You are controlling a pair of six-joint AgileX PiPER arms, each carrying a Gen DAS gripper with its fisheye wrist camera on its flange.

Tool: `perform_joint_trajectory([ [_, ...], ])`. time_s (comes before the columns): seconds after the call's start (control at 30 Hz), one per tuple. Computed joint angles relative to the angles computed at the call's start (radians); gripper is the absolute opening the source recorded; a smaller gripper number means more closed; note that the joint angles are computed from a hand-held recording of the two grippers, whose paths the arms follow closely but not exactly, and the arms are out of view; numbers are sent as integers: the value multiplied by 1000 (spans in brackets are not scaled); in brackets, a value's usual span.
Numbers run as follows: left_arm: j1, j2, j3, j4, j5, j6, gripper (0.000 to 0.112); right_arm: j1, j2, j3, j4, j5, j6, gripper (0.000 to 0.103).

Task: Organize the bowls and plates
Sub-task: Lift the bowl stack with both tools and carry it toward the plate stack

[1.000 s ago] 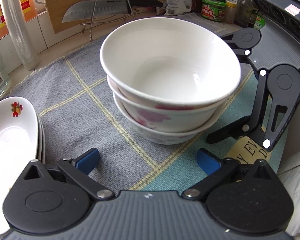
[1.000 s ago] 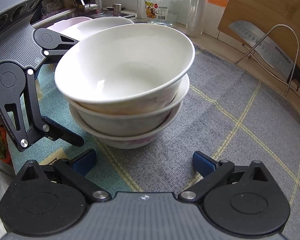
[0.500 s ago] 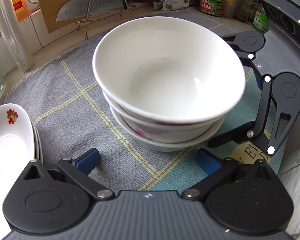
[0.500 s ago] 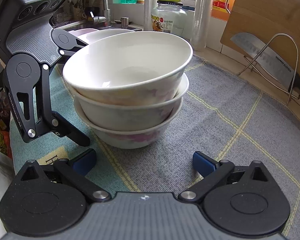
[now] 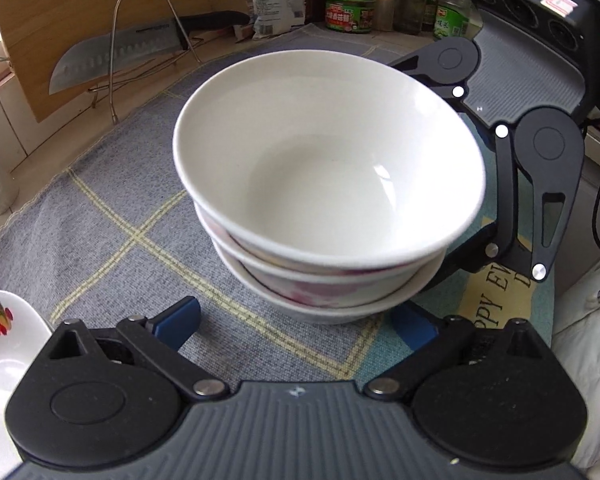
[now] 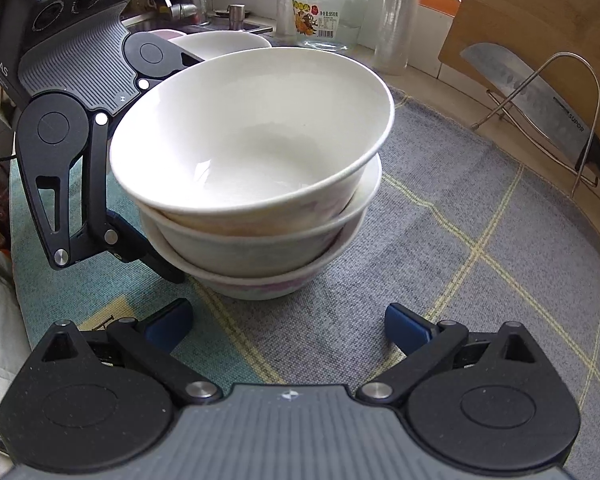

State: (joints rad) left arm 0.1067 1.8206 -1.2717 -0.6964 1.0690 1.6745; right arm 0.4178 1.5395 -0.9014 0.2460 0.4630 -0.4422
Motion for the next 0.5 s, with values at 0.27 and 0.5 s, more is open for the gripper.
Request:
perform_joint_trajectory([
  [0.27, -9, 13, -44, 23, 54, 46, 89, -1, 30, -107, 25, 84, -152, 100],
  [0.5, -22, 3, -58, 41, 76, 122, 78, -49, 86, -204, 142, 218, -363, 86],
])
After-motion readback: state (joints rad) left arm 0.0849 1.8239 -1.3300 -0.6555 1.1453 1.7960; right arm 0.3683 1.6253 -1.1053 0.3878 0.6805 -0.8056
